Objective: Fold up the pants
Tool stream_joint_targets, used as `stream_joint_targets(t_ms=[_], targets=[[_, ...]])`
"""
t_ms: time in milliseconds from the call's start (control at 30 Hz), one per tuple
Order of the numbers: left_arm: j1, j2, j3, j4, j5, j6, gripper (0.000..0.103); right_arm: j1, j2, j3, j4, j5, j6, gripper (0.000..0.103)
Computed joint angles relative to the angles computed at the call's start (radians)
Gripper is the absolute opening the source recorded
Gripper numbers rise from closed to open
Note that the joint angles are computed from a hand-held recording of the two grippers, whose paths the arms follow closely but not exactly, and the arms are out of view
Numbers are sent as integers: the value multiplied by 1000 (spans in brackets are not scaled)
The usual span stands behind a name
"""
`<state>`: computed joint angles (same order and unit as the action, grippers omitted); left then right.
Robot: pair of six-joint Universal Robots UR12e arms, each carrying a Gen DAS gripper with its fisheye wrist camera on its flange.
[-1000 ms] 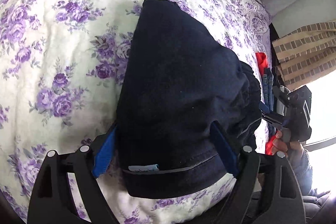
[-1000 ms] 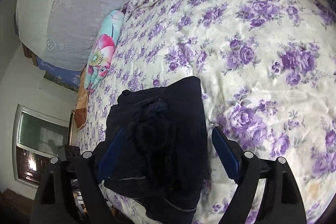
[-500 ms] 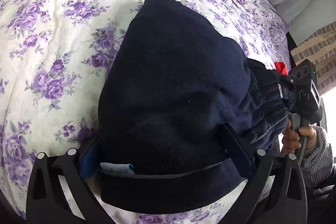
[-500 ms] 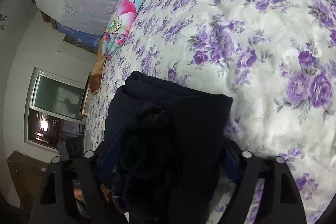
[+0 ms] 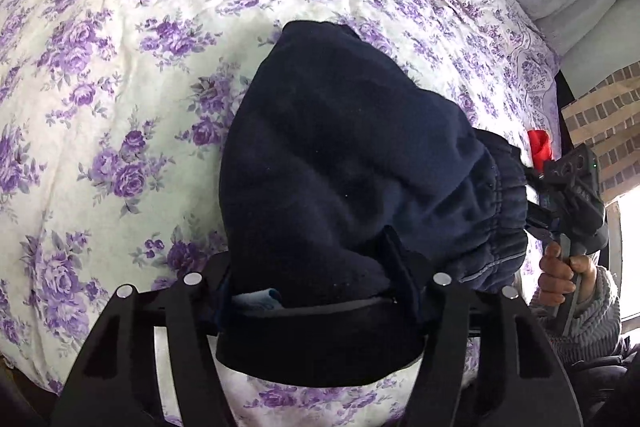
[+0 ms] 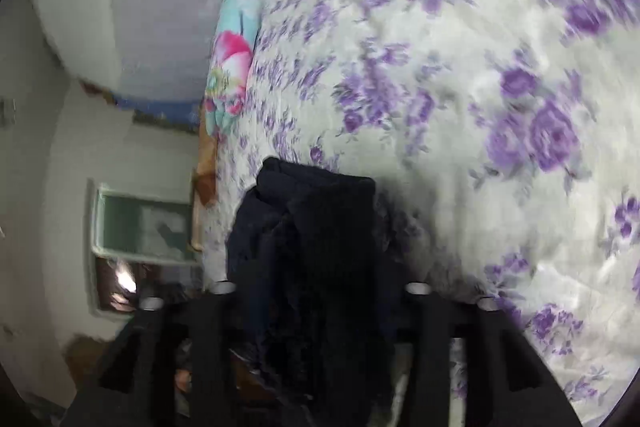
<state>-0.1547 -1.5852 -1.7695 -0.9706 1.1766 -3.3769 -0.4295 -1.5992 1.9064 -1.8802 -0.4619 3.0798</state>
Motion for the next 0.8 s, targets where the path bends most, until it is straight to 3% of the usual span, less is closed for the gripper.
stream_joint_targets(t_ms=[67, 133, 233, 267, 300, 333, 367, 400, 467, 533, 633, 800], targets=[[8, -1, -6, -4, -23, 7, 67, -22, 1, 34, -63, 91, 90, 77], [12, -3, -15, -1, -33, 1, 75, -13, 4, 19, -43, 65, 56, 80], [10, -5, -30, 28, -47, 9, 84, 49, 19, -37, 22, -80, -85, 83], [5, -7, -31, 33, -45, 24, 87, 76, 17, -40, -17, -128, -105, 90], [-4, -11, -29, 36, -32, 45, 95, 92, 17, -39, -46, -141, -122, 88], [-19, -16, -22, 32, -5, 74, 99, 103, 21, -44, -39, -141, -136, 82], [-40, -24, -10, 30, 48, 87, 99, 111, 24, -45, -52, -153, -113, 58], [-53, -28, 2, 18, 84, 91, 99, 113, 24, -47, -48, -149, -116, 50], [-60, -24, 11, 22, 105, 79, 83, 114, 6, -46, -50, -161, -181, 43], [-63, -10, 15, 36, 131, 61, 58, 111, -11, -52, -33, -161, -228, 40], [-56, 5, 25, 74, 106, 19, 46, 101, -22, -70, -23, -133, -248, 37], [-65, -48, 127, 152, 87, 38, 44, 87, 45, -198, -83, -105, -254, 37]])
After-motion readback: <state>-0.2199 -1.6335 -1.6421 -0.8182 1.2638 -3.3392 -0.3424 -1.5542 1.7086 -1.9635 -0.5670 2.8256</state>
